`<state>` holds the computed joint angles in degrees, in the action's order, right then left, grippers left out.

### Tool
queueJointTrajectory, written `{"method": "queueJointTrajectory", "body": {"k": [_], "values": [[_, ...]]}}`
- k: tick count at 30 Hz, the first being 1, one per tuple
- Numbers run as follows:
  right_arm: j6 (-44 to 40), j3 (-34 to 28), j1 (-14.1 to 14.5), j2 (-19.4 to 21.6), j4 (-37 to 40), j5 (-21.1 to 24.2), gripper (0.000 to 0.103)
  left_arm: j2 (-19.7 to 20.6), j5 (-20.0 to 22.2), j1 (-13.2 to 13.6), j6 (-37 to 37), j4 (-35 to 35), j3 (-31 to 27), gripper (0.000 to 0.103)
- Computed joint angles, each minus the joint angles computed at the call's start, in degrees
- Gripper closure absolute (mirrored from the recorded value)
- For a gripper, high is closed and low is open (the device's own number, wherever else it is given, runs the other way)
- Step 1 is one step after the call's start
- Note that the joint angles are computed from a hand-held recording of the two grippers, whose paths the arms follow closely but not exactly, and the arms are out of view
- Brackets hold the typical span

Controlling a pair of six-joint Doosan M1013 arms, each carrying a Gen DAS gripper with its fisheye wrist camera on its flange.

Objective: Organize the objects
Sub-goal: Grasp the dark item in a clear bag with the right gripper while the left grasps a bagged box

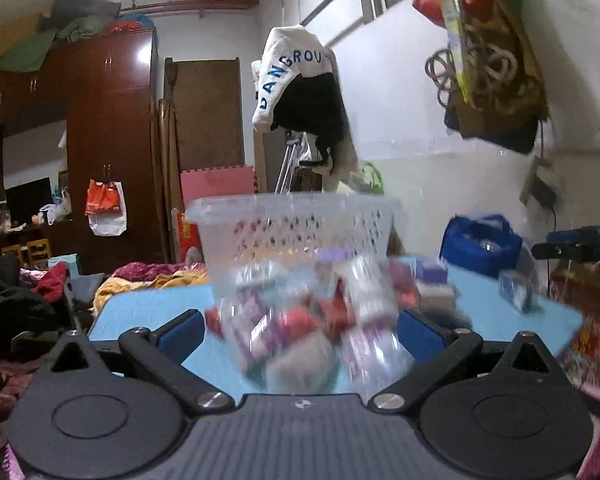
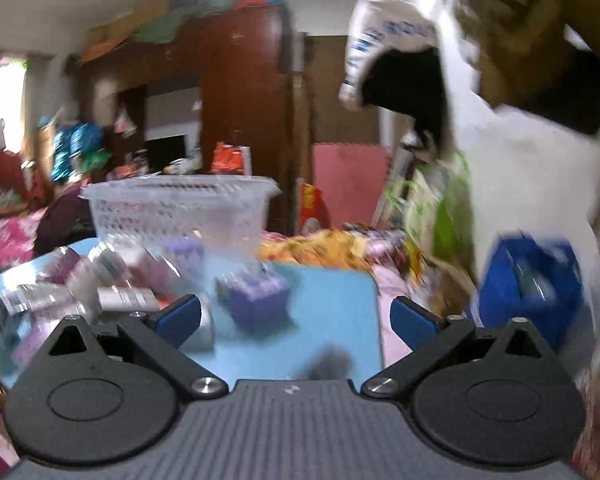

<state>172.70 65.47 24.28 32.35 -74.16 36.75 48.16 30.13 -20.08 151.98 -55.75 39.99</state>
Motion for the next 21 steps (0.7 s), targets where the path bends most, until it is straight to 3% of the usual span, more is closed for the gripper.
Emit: {"method": "queueJointTrajectory", "body": {"k": [3, 9, 12, 17, 21], "values": [[11.0, 2.4, 0.8, -0.1, -7.6, 2.4, 0.0, -0.6, 0.0, 0.3, 3.1, -4.5, 2.3, 0.003], [5.2, -0.6, 0.4, 2.3, -1.7, 5.3, 0.0, -2.2, -0.3, -0.3, 17.4, -16.4, 7.7, 0.004], [4.2, -1.0, -0.1, 2.7, 0.3, 2.7, 0.0, -2.6, -0.6, -0.7, 19.3, -17.3, 9.0, 0.004], [5.5, -0.2, 0.3, 2.7, -1.2, 4.0, 0.004, -2.3, -1.5, -1.3, 19.1, -15.8, 9.0, 0.004], [-1.6, -1.2, 0.2, 3.3, 5.0, 3.3, 0.018, -1.6, -1.5, -1.7, 15.0, -10.9, 7.9, 0.004]]}}
